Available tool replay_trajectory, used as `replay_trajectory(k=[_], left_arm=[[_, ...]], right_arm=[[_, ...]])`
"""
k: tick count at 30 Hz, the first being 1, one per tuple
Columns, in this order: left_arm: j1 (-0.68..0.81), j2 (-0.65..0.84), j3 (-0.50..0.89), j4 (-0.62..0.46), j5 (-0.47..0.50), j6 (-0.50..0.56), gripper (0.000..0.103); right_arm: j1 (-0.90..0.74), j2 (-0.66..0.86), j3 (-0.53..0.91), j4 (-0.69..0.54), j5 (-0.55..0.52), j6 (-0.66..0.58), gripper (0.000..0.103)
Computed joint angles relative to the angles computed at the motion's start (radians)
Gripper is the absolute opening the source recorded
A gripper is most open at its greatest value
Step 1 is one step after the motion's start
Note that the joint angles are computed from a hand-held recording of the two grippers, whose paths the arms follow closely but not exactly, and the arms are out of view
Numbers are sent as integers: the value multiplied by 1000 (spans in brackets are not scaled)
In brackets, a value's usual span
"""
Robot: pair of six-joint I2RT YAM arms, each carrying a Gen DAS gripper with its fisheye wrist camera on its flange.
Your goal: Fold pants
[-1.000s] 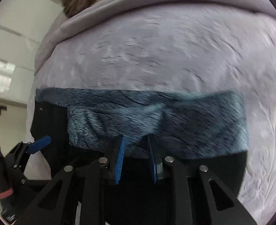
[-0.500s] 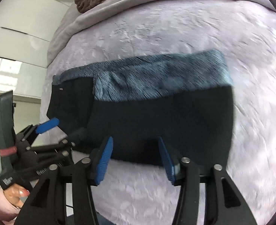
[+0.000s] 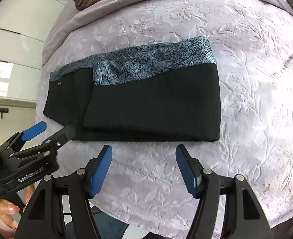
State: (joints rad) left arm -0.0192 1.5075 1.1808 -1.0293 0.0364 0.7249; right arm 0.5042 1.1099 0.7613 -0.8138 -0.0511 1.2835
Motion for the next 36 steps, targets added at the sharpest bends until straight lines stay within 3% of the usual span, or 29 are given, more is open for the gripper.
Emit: replay_trajectory(k=[12,19,23,30,33,36], left_arm=[[128,-56,-39,-22,-7,42,94],[175,61,72,-44,76,193,94],[243,232,262,-92,124,299,94],[337,544,611,-139,138,446,94],[369,670,781,-202,139,445,94],[391,765,912,-253,137,418,94]], right_arm=[[36,9,-7,17,-4,-6,70],[119,67,54,-26,98,160,70],[175,203,144,-19,149,286,70],[251,536,438,-10,215,454,70],[254,640,566,-28,192,443,70],[248,729,718,-147,184,373,70]])
